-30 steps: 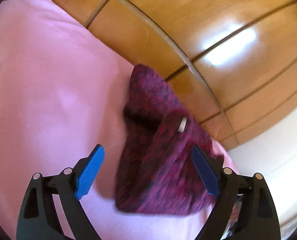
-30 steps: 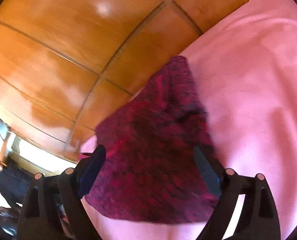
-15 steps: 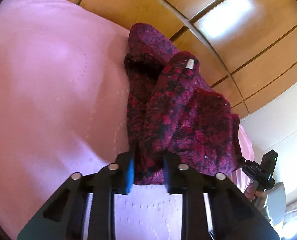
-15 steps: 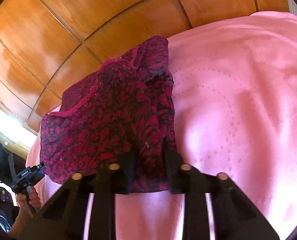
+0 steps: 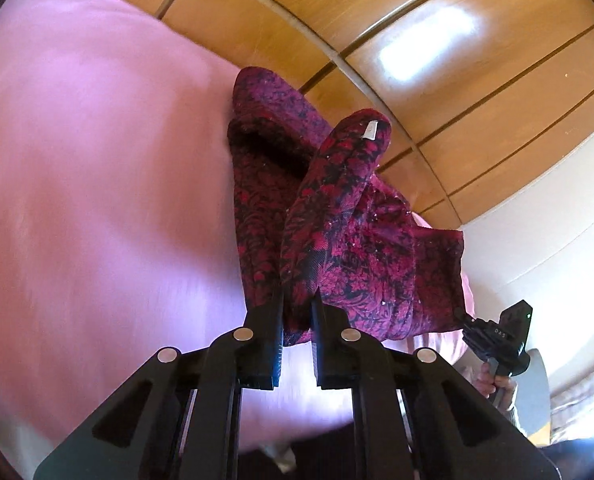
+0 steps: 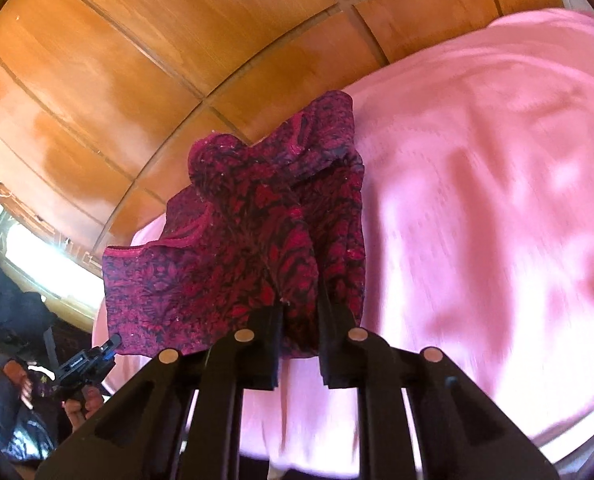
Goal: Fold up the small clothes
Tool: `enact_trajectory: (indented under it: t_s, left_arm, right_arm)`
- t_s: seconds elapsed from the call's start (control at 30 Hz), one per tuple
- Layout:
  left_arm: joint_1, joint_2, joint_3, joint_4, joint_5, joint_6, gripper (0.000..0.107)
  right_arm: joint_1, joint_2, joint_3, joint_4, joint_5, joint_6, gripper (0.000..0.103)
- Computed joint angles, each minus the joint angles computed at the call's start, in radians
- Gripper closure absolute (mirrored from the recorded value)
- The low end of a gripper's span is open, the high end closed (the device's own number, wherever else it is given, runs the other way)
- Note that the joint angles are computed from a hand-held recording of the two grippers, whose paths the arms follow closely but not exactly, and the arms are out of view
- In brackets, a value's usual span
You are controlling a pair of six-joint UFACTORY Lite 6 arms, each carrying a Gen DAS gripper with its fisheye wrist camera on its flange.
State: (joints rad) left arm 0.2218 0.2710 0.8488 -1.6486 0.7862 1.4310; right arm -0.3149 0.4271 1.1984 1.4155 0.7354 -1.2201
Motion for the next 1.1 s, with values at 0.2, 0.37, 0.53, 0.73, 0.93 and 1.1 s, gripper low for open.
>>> enact_trajectory:
  t_s: [0.2,0.37,0.53,0.73,0.93,1.1]
  left_arm:
    - [-0.006,-0.154,-0.212,0.037,-0.109,-0.001,0.092]
    - [-0.02,-0.214,-0.146,0.074,-0.243,-0.032,0.08]
    - [-0.103,-0.196,-0.027,0.055,-0.303,0.03,0.067]
    - [-0.259,0.001,0.222,0.207,-0.396,-0.05,0.067]
    - [-0.308,0.101,0.314,0.232,-0.453,-0.05,0.092]
    - [-0.231,0.097,0.243,0.04,-0.463,0.064,0.095]
  right_arm:
    - [-0.055,-0.085,-0.164,-0.105,-0.01,0.006,0.09]
    - [0.009,-0.1,-0.117,-0.12,-0.121,0.03,0.068]
    - [0.112,-0.104,0.024,-0.139,-0.207,0.017,0.065]
    - [0.26,0.046,0.249,-0.333,-0.332,0.134,0.059]
    - [0.291,0.197,0.375,-0.558,-0.399,0.293,0.087]
    - [0.206,0.18,0.289,-0.406,-0.42,0.243,0.103]
